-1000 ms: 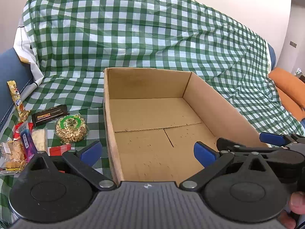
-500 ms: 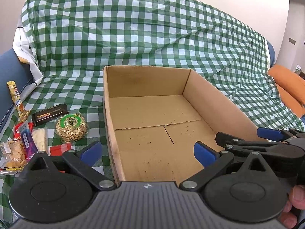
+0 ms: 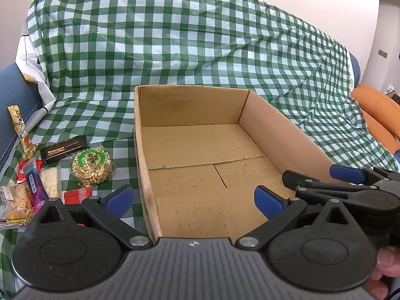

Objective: Organize snacks

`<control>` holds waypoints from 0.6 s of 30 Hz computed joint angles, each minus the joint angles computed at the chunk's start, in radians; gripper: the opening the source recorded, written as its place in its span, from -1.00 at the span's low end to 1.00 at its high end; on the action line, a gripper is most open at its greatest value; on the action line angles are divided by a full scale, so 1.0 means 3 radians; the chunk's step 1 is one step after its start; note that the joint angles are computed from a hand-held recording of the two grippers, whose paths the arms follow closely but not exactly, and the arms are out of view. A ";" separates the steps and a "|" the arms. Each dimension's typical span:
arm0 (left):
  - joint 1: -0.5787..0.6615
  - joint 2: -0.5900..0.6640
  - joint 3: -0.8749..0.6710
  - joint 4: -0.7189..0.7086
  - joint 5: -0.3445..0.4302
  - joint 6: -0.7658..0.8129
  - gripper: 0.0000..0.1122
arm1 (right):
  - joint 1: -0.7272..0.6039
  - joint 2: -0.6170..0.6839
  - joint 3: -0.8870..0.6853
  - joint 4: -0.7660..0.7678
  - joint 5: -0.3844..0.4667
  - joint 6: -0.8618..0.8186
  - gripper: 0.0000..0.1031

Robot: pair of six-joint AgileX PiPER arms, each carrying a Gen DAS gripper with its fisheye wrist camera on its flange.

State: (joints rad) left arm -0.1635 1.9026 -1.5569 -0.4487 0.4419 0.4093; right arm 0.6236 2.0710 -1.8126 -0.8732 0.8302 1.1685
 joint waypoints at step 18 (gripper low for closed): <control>0.0003 0.0003 0.0010 -0.0036 -0.0007 0.0036 0.83 | 0.0008 -0.0012 0.0030 -0.0027 -0.0032 0.0060 0.63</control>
